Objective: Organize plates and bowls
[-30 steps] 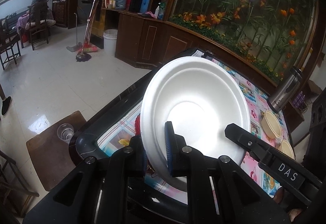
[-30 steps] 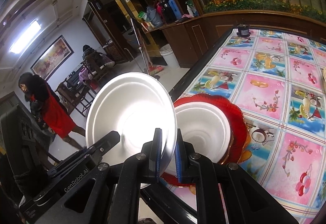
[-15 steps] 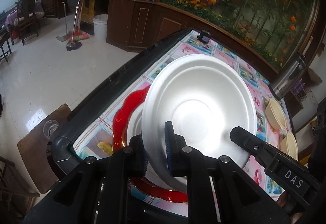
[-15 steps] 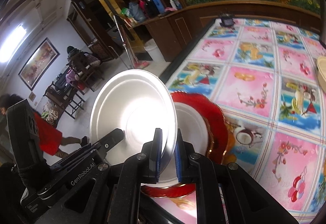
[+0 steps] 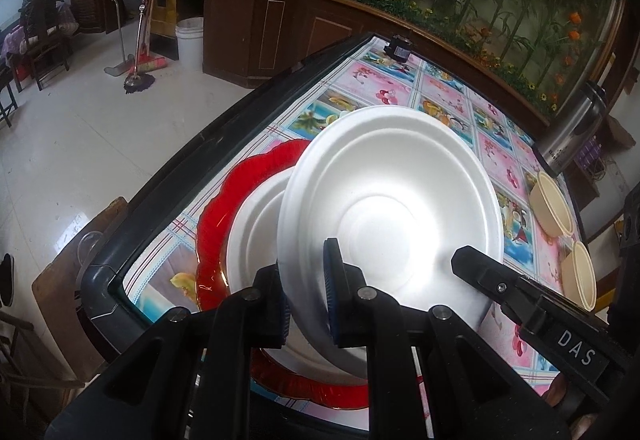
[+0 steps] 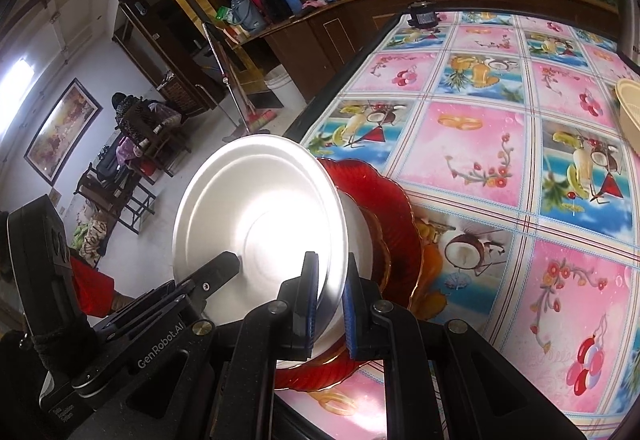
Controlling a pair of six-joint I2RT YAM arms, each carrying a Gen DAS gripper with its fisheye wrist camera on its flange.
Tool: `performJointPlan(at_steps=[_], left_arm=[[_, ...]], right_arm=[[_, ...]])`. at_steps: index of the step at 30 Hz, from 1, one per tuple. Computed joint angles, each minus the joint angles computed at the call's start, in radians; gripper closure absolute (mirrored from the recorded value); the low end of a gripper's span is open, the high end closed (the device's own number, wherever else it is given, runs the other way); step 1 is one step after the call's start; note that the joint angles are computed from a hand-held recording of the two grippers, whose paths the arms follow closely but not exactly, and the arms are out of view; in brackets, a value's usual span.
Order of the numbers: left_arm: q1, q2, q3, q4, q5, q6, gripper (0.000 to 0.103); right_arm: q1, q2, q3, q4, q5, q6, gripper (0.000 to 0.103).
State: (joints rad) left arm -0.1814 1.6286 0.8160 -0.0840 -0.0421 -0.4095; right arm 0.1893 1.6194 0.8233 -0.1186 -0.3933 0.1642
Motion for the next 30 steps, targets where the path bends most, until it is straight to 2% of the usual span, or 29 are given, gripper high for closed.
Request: performJointPlan(at_steps=[15,30], left_arm=[[-0.01,0.075,0.052,-0.012,-0.028,0.002,0.09],[-0.019,0.086,0.06,-0.015,-0.057,0.003,0.09]], right_arm=[[0.007,0.046,0.013,0.002,0.01,0.004,0.092],[0.019,0.073,0.032,0.0,0.027,0.005,0.092]])
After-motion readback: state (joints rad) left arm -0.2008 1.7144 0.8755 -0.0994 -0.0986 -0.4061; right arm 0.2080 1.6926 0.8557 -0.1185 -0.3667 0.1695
